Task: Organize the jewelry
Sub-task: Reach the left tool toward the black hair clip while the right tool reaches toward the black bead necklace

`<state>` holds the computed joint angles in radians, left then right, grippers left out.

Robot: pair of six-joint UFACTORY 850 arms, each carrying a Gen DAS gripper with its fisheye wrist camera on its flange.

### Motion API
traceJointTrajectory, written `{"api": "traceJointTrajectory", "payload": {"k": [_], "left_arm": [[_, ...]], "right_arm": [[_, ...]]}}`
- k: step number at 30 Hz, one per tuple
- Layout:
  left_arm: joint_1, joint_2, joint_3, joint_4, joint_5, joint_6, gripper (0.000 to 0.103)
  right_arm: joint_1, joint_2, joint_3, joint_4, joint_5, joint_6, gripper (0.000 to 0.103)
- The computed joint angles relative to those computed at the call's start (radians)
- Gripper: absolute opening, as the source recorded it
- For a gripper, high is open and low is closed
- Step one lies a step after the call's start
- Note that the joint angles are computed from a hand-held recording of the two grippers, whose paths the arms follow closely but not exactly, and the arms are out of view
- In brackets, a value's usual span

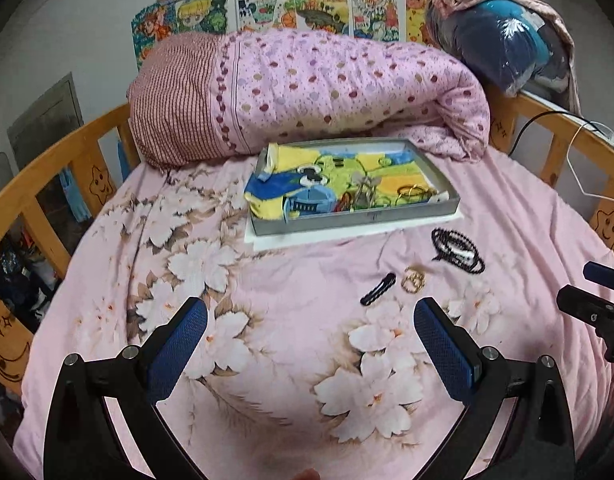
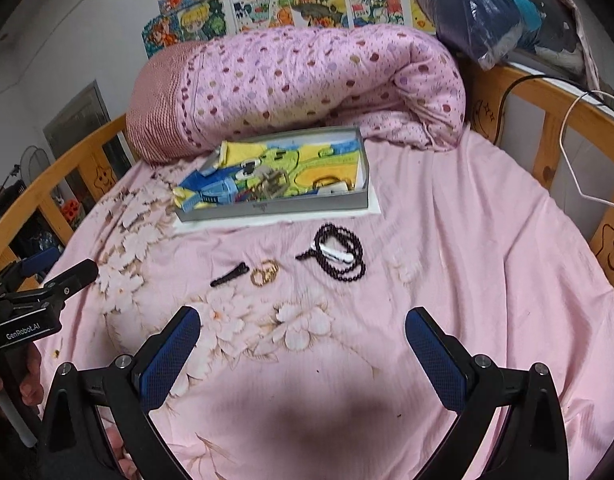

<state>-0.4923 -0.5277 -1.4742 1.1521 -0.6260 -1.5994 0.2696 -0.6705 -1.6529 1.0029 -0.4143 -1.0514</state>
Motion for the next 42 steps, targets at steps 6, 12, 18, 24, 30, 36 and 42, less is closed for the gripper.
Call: {"api": "traceJointTrajectory", "payload": {"k": [6, 12, 18, 24, 30, 36, 42], "left_arm": [[0.025, -0.021, -0.003, -0.104, 0.041, 0.085, 0.101], [0.042, -0.042, -0.012, -0.172, 0.071, 0.160, 0.101], [0.063, -0.074, -0.036, -0.249, 0.101, 0.234, 0.101], [0.088, -0.119, -0.090, -0.354, 0.119, 0.346, 0.101], [0.108, -0.165, -0.152, -0.432, 0.147, 0.452, 0.101], [0.126, -0.214, -0.210, -0.534, 0.179, 0.576, 0.101], [0.134, -0.257, -0.254, -0.571, 0.199, 0.640, 0.101]], "right_arm": [[-0.005, -0.062, -0.081, -0.241, -0.098, 0.291, 0.103], [-0.018, -0.135, -0.191, -0.370, -0.192, 0.466, 0.103], [-0.020, -0.202, -0.298, -0.475, -0.212, 0.528, 0.103], [-0.021, -0.272, -0.392, -0.502, -0.248, 0.523, 0.103], [-0.022, -0.338, -0.485, -0.463, -0.291, 0.472, 0.103], [-0.022, -0.423, -0.611, -0.437, -0.355, 0.447, 0.103], [-0.027, -0.497, -0.725, -0.399, -0.397, 0.428, 0.103]]}}
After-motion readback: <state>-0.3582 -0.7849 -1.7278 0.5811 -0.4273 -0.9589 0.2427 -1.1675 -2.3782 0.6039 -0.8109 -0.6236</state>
